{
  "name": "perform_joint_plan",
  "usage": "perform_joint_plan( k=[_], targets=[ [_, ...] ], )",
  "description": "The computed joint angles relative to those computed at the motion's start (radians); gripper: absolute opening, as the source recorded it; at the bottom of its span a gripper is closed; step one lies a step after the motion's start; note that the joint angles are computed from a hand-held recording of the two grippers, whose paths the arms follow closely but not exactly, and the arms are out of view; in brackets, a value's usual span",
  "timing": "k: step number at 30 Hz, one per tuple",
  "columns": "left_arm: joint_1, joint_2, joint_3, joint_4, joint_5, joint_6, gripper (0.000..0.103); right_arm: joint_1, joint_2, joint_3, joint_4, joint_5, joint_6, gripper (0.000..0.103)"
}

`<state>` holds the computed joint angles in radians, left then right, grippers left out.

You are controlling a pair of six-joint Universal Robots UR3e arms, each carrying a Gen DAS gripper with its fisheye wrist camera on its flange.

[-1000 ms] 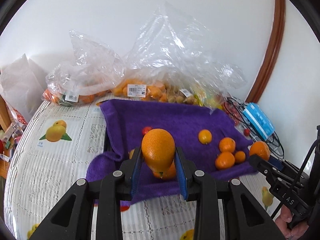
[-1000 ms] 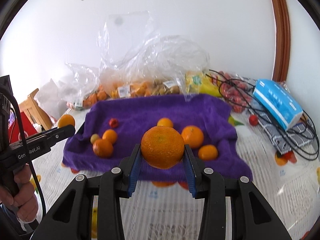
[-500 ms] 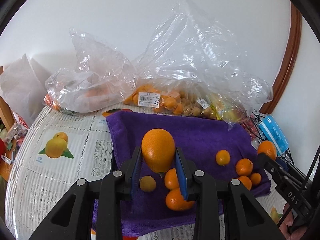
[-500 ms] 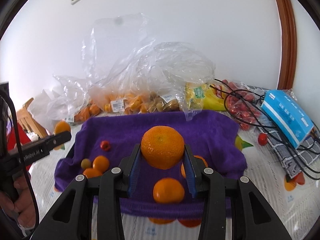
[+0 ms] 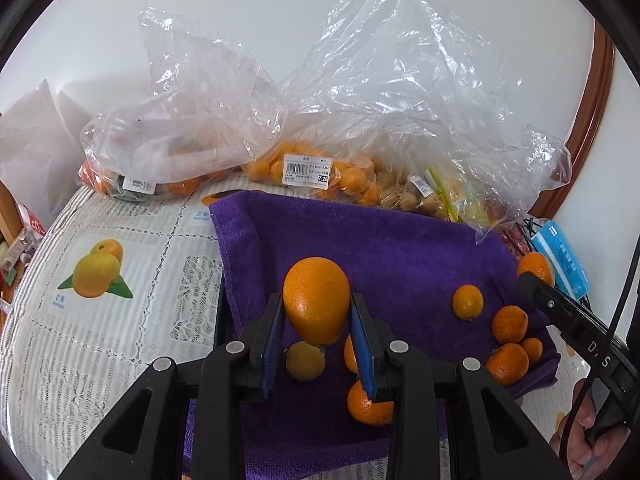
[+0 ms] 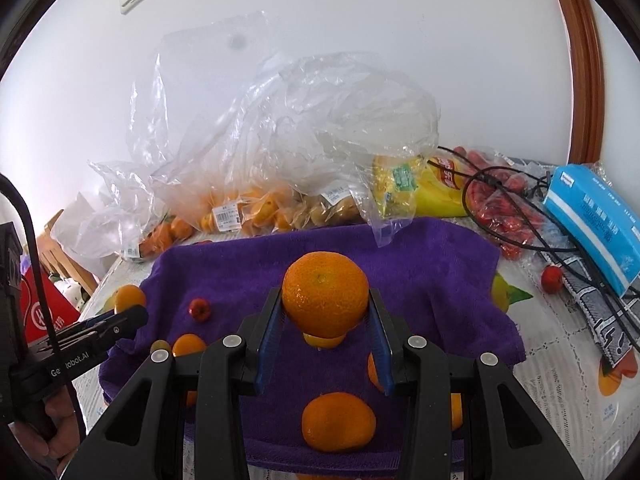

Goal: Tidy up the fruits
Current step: 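Carry both held mandarins onto the purple towel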

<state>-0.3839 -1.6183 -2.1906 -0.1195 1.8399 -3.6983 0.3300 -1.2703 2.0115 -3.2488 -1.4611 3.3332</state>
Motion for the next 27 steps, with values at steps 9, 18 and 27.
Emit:
perform_joint_plan(
  k=[9, 18, 27],
  targets=[
    [0.023, -0.005, -0.02, 0.029, -0.028, -0.003, 0.03, -0.002, 0.033, -0.028, 0.02, -0.02, -0.009, 0.04],
    [0.023, -0.022, -0.007, 0.022, -0.035, -0.003, 0.03, 0.015, 0.057, -0.062, 0.071, -0.031, -0.037, 0.04],
    [0.028, -0.033, -0.001, 0.008, -0.056, 0.002, 0.03, 0.044, 0.088, -0.092, 0.106, -0.064, -0.059, 0.041]
  ],
)
